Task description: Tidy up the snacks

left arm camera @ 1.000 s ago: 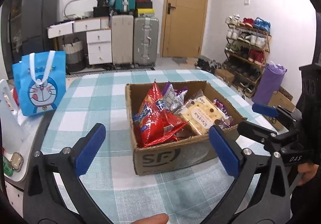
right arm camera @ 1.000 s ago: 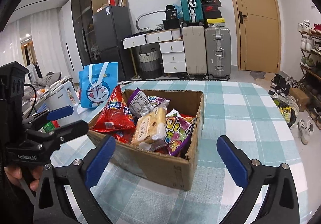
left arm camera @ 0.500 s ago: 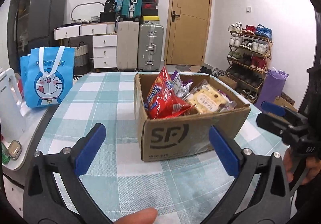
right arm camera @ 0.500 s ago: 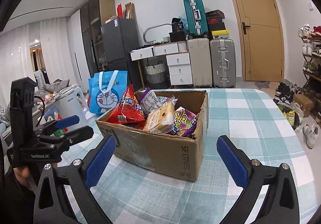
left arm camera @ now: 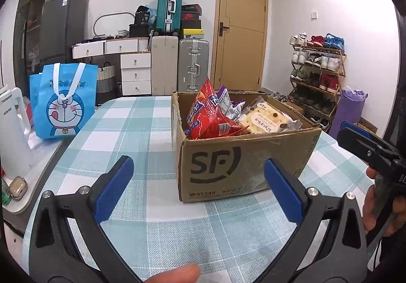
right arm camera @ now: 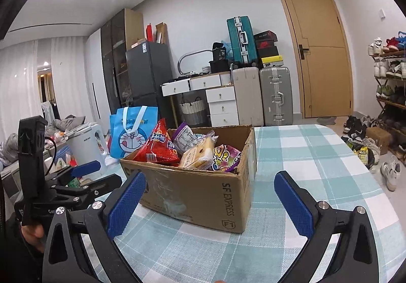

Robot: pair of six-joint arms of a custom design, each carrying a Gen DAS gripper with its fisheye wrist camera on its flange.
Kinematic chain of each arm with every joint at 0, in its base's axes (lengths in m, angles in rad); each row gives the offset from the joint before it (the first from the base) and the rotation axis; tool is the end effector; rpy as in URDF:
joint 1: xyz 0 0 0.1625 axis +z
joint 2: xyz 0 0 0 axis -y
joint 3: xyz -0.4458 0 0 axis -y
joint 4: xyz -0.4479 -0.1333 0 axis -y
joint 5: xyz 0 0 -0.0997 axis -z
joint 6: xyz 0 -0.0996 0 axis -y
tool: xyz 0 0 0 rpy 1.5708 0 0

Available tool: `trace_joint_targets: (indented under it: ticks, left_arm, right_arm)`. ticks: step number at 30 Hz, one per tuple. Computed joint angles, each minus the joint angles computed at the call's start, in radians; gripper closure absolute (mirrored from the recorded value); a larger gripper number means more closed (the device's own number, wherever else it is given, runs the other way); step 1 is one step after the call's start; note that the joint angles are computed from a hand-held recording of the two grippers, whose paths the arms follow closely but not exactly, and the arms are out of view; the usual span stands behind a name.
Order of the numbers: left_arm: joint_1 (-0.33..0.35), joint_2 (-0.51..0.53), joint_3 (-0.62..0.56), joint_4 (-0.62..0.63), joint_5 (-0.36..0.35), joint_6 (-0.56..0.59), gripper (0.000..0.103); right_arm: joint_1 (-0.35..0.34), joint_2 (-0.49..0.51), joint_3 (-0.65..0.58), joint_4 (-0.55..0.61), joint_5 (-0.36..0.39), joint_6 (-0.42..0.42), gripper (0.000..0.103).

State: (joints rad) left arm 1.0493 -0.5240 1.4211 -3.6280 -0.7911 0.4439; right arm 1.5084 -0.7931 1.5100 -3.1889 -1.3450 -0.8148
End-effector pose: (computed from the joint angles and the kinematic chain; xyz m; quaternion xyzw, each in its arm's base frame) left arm -0.2074 -0.7691 0.0986 0.1746 0.7820 -0.5189 0.2980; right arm 0.1061 -0.7966 0.2038 0.3742 -0.8139 0.4348 0.0920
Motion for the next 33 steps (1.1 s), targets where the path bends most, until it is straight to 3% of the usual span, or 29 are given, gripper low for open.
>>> trace_joint_targets:
  ticks: [12, 26, 29, 33]
  left_arm:
    - [0.001, -0.002, 0.006, -0.021, -0.006, 0.017, 0.001]
    - [0.001, -0.006, 0.012, -0.022, -0.007, 0.019, 0.001]
    - [-0.001, -0.002, 0.009, -0.034, -0.001, 0.023, 0.001]
    - [0.000, -0.005, 0.012, -0.028, -0.001, 0.019, 0.001]
  right_arm:
    - [0.004, -0.001, 0.011, -0.020, -0.006, -0.025, 0.001]
    - [0.005, -0.002, 0.006, 0.003, -0.033, -0.003, 0.000]
    - [0.002, -0.004, 0.023, -0.057, -0.021, 0.002, 0.000]
    - [-0.005, -0.008, 0.015, -0.037, -0.010, 0.034, 0.000]
